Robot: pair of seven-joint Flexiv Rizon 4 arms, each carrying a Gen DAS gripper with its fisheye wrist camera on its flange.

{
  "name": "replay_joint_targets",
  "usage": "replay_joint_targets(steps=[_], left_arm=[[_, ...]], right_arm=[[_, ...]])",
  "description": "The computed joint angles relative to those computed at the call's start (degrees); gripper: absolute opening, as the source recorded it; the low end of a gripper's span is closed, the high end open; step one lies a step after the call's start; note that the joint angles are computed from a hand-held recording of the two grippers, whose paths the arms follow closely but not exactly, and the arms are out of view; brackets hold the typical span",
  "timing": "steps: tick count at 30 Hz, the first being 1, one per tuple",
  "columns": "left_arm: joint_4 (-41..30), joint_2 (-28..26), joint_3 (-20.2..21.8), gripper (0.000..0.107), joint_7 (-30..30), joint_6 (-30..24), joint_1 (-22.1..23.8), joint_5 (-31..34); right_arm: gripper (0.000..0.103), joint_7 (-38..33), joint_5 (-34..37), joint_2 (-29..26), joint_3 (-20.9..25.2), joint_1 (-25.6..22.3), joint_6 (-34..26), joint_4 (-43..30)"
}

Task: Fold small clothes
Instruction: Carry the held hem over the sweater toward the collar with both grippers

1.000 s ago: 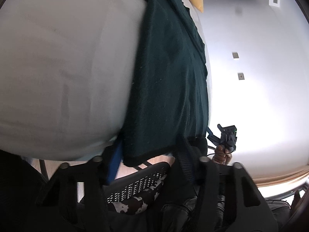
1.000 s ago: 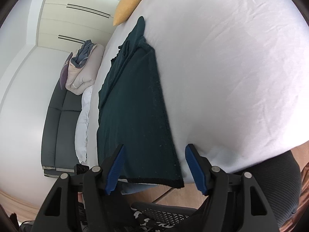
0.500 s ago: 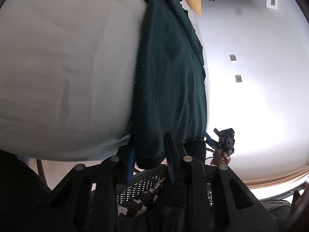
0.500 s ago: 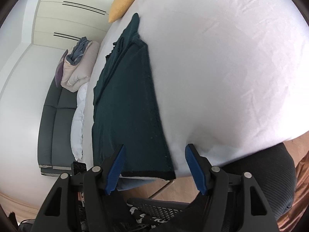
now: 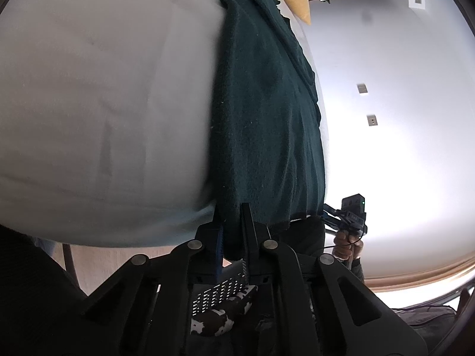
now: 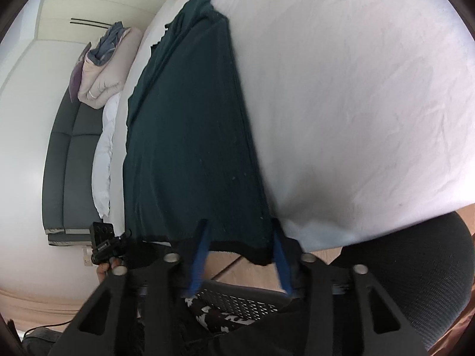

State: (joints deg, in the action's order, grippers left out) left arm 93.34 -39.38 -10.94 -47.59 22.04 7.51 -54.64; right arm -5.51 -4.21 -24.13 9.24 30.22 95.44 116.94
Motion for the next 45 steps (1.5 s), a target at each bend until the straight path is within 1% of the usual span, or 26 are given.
replay_joint_targets(steps=[1,2,4,8,10,18,24,29,32,35,39,45], left_arm=[[0.1,0.1,0.0,0.008,0.1,0.1,0.0,0.0],[0.1,0.1,0.0,0.008,0.1,0.1,0.0,-0.1],[0.5,0.4,-0.1,0.007,0.5,0.4,-0.1,-0.4],[1.6,1.4,-0.1,0.006,1.2,2.3,-0.5,-1.5],[2.1,1.7,-0.3,0.006,1.4,3.0,-0.7,-2.4],[3.6,4.2,-1.0,0.006,4.7,2.9,-0.1,-8.0],[4.3,5.9,-1.1,0.005,7.1,2.5,0.0,-13.2],[3.6,6.3,-1.3,0.005,7.5,2.7,-0.3,-18.1],[2.4,6.2,-1.6,0.005,7.7,3.4,-0.7,-20.3],[-0.4,5.3,-2.3,0.005,7.0,4.4,-1.4,-21.6],[-4.0,3.7,-3.1,0.005,6.5,5.4,-1.5,-22.2],[-10.8,-0.2,-4.9,0.005,2.7,8.1,-1.5,-21.7]], right_arm=[[0.027,0.0,0.0,0.1,0.0,0.1,0.0,0.1],[0.023,0.1,0.0,0.2,-0.4,0.5,0.1,0.3],[0.013,0.9,0.0,0.9,-2.5,2.5,0.7,1.4],[0.010,2.5,-0.9,1.7,-9.6,8.9,2.2,2.7],[0.010,2.6,-1.5,1.8,-11.4,10.1,2.2,2.5],[0.009,1.5,-3.1,2.9,-22.8,18.9,4.3,1.7],[0.009,-0.6,-0.8,2.7,-31.1,25.7,5.6,0.7],[0.009,-2.3,2.5,2.0,-36.6,29.7,7.0,-0.7],[0.009,-3.9,3.4,1.3,-37.5,29.4,6.3,-3.2],[0.009,-4.7,2.9,0.0,-36.2,26.5,5.6,-6.6],[0.009,-5.5,1.5,-1.6,-32.3,21.0,4.6,-10.7],[0.009,-5.3,-0.5,-4.4,-27.6,14.5,3.3,-16.2]])
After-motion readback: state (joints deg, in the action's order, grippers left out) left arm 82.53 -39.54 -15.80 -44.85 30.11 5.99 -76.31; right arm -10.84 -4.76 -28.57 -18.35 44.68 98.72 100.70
